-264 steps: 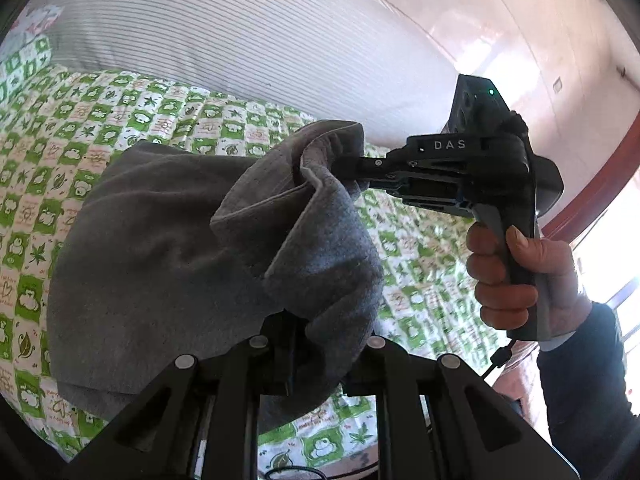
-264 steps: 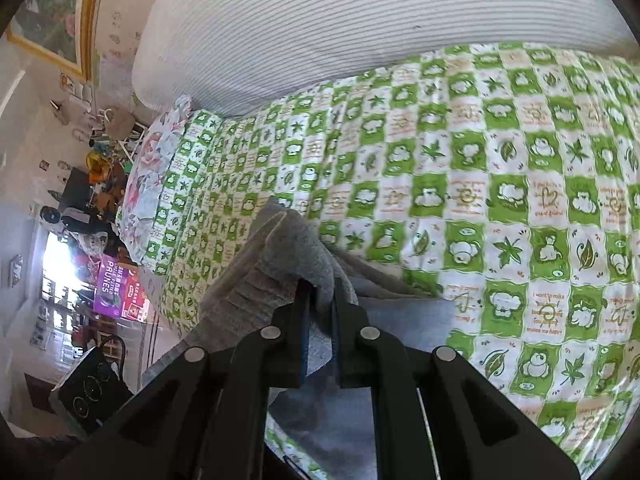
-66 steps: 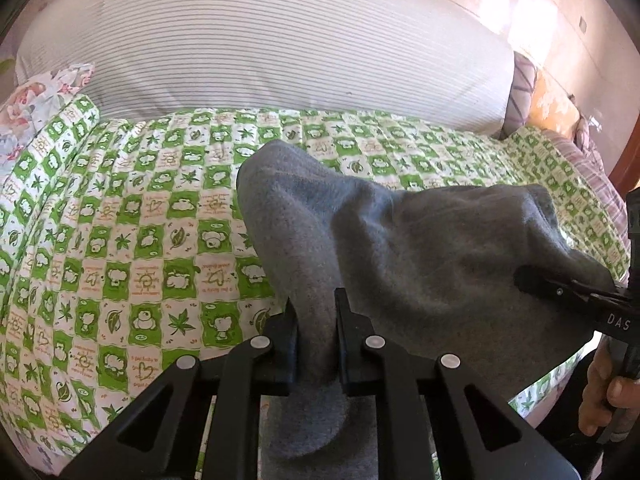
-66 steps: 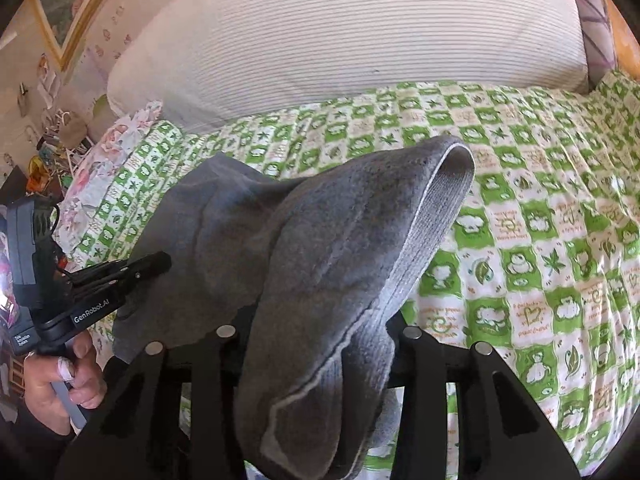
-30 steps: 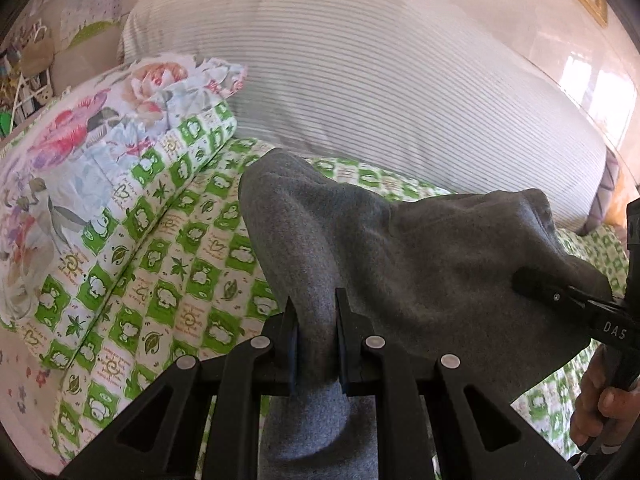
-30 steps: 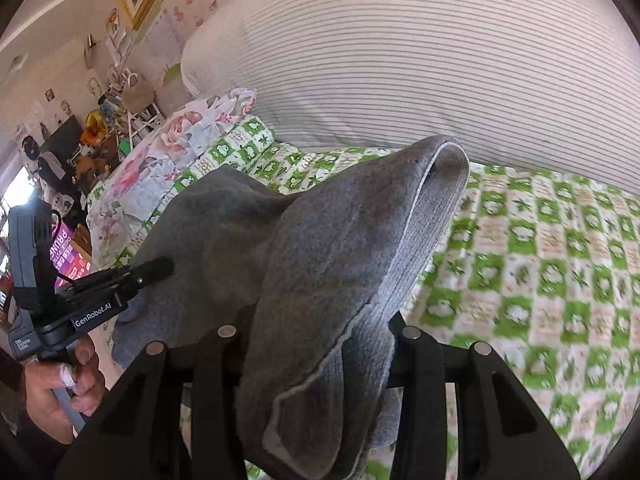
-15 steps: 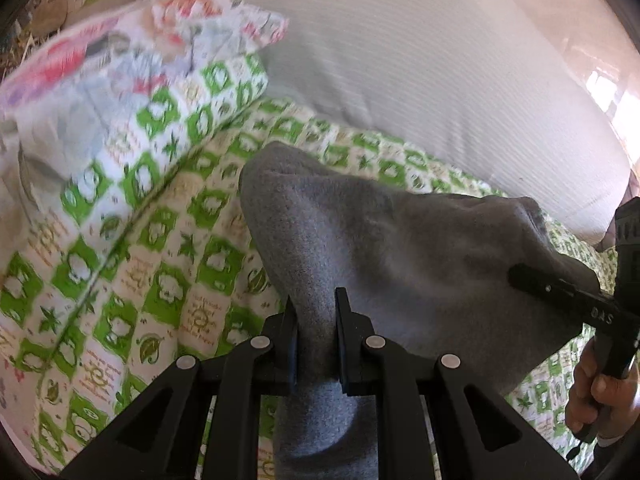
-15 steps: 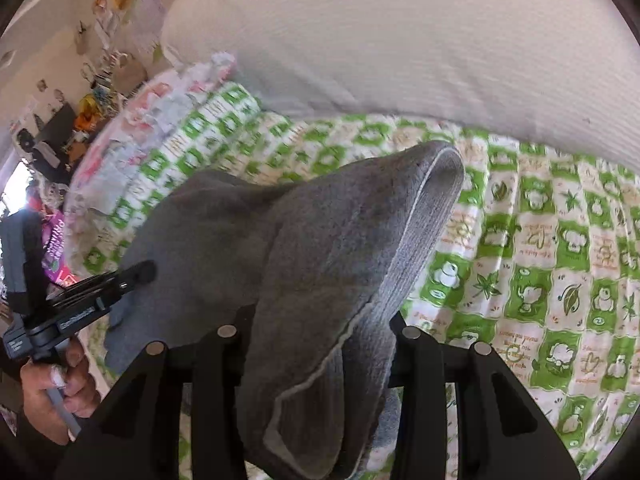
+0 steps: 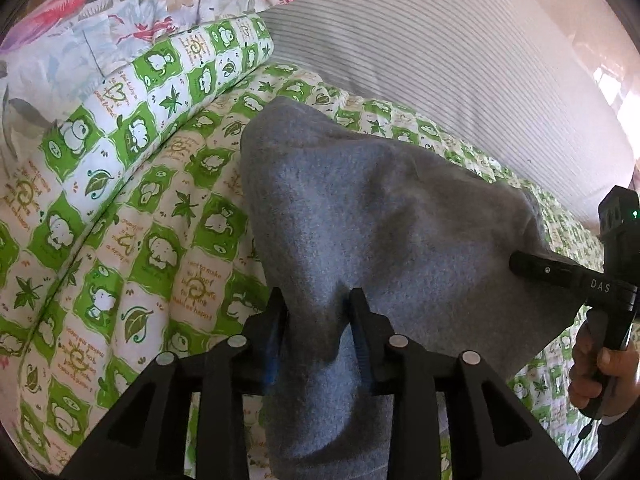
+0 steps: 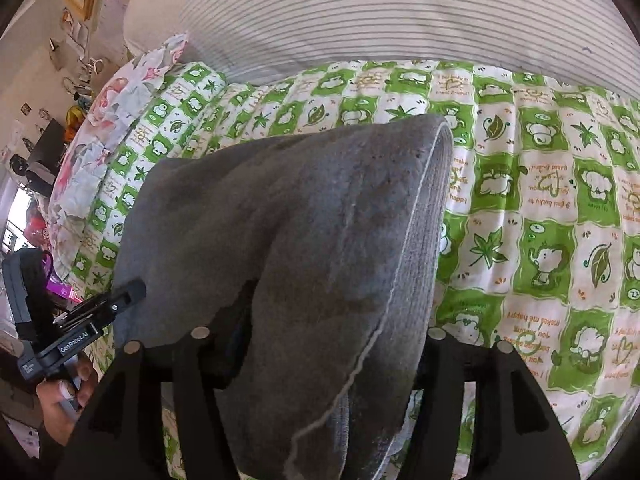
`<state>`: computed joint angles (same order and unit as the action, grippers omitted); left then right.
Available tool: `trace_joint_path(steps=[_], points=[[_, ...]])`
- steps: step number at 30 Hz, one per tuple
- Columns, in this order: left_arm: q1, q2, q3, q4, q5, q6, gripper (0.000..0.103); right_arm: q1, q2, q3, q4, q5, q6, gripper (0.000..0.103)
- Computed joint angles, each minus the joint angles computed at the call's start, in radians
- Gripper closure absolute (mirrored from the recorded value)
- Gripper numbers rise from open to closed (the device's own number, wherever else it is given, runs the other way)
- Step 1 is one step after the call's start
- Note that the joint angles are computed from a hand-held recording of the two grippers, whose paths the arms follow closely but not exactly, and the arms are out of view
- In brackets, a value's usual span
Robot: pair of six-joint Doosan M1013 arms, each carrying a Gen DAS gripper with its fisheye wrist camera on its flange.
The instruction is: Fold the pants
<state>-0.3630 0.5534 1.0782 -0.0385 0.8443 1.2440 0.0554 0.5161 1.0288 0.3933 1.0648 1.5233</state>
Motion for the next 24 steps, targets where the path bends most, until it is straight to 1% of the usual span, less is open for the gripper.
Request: trace_joint_path(steps=[4, 6, 12, 17, 19, 22, 24], points=[[-0.006, -0.014, 0.008, 0.037, 0.008, -0.015, 0.062, -0.007, -0.005, -0.001, -0.001, 0.024, 0.015, 0.039], [-0.007, -0.022, 0.013, 0.039, 0.007, -0.019, 0.058, -0.012, -0.015, 0.008, 0.003, 0.018, 0.014, 0.039], [-0.011, -0.048, 0.029, 0.047, 0.000, -0.028, 0.058, -0.029, -0.059, 0.051, 0.006, -0.012, 0.009, 0.039], [-0.017, -0.064, 0.042, 0.053, 0.002, -0.029, 0.057, -0.031, -0.094, 0.082, -0.012, -0.048, -0.003, 0.039], [-0.016, -0.072, 0.051, 0.036, -0.002, -0.021, 0.056, -0.032, -0.110, 0.098, -0.005, -0.074, -0.018, 0.039], [-0.017, -0.083, 0.064, 0.013, -0.009, -0.008, 0.054, -0.025, -0.129, 0.114, 0.006, -0.114, -0.056, 0.039], [-0.021, -0.089, 0.070, 0.012, -0.008, -0.003, 0.054, -0.017, -0.134, 0.113, 0.000, -0.116, -0.070, 0.039]])
